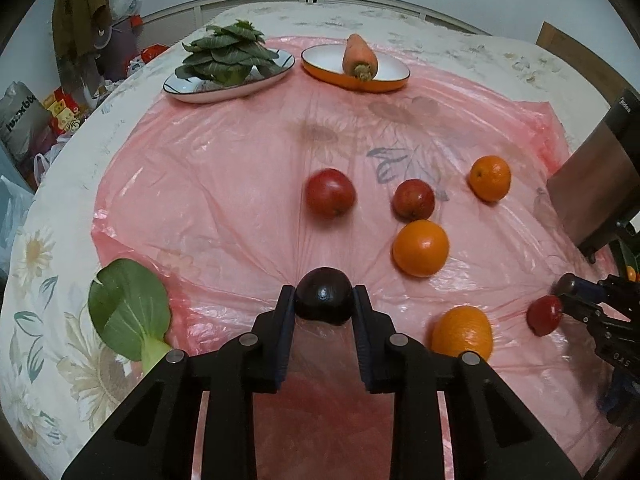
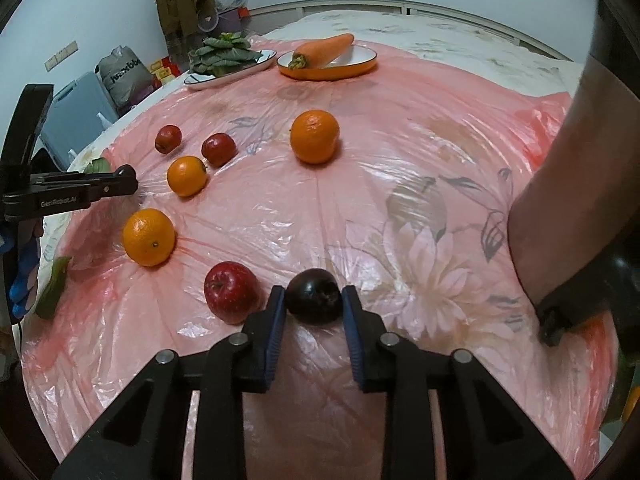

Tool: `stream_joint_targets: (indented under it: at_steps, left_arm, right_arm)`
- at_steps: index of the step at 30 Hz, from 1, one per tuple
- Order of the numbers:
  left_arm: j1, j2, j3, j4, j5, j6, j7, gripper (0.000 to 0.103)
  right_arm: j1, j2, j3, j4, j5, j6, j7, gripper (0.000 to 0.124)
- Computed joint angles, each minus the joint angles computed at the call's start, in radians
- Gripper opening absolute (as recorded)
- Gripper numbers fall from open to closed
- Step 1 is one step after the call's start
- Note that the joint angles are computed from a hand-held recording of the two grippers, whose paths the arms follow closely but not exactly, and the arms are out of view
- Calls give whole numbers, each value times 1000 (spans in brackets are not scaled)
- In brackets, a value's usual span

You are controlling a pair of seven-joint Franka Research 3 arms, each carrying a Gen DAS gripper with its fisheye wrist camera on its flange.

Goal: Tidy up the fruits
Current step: 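Grasp a dark plum with the left tool while the right tool grasps another plum, then carry both plums in the tools over the green tray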

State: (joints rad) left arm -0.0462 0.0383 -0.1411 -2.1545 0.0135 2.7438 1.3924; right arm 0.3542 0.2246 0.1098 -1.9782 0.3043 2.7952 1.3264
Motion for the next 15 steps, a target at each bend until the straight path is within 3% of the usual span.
stream_joint_targets:
  at_steps: [15]
  left_arm:
    - [-25,-141,22,-126,-80,18,42,24]
  right_arm:
    - [8,-144,-6,-145,-19,44,79,16]
